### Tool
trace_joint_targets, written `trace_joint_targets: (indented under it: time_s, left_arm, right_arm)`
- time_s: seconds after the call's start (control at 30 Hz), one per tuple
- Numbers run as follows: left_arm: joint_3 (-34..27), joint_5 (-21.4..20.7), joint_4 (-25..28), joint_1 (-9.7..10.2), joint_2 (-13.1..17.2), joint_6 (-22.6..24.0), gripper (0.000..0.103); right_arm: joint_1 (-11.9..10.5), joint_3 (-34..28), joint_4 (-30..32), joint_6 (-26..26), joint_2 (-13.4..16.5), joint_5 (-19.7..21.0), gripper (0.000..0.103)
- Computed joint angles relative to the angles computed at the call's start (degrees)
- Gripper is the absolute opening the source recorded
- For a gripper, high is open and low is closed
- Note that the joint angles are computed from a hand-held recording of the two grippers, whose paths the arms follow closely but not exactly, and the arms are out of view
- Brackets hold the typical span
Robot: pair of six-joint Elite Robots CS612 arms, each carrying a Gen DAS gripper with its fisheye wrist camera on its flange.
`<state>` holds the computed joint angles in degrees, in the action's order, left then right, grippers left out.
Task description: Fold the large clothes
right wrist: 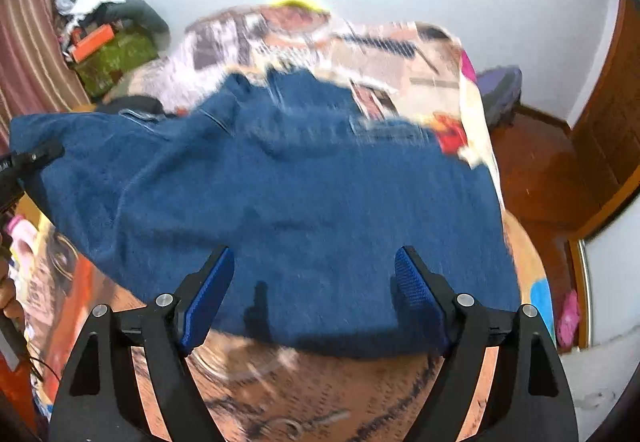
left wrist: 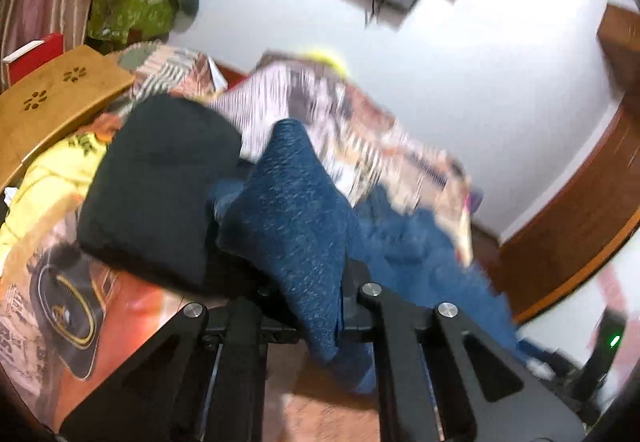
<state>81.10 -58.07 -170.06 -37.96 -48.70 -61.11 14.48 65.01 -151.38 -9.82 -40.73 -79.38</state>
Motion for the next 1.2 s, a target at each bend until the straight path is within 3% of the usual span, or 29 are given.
trace_joint_targets:
  time_s: [0.13, 0.3, 0.5, 0.6, 0.7, 0.8, 0.93, 1.1, 1.2]
  left_arm:
    - [-1.03, 6.05, -3.48, -0.39, -0.23, 2.61, 0.010]
    - [-2.36, 11.46, -3.77, -0.90, -0.04, 8.64, 0.009]
    - [-2.58, 13.71, -2.38, -1.32, 0.67, 13.81, 0.009]
    - [-2.80, 12.63, -2.12, -1.16, 1.07, 15.75, 0.009]
    - [-3.71, 12.16, -1.42, -1.31, 1.44, 16.93, 0.010]
    - [-5.41, 10.72, -1.79, -1.51, 2.13, 19.52, 0.010]
    - [-9.24, 8.66, -2.39, -2.40, 4.17, 24.33, 0.009]
    - [-15.54, 3.66, -0.44, -3.39, 7.43, 28.41, 0.009]
    - [-19.94, -1.94, 3.30, -3.75, 9.76, 29.93, 0.009]
  right_arm:
    - [1.15, -2.35, -0.47, -1.47, 0.90, 1.78, 0.080]
    - [2.54, -7.93, 6.91, -2.39, 4.15, 6.99, 0.080]
    - [4.91, -16.77, 22.58, -7.65, 9.85, 7.84, 0.080]
    - [5.55, -16.48, 20.56, -6.75, 10.48, 6.09, 0.086]
    - [5.31, -17.53, 23.01, -8.84, 10.59, 6.53, 0.083]
    - [3.95, -15.67, 22.85, -6.42, 9.21, 9.46, 0.083]
    - [1.64, -8.64, 16.01, -3.13, 5.20, 11.27, 0.083]
    - [-0.76, -1.38, 6.99, 0.71, 0.94, 7.88, 0.084]
    - [-2.32, 1.34, 4.08, 3.41, -0.84, 5.84, 0.084]
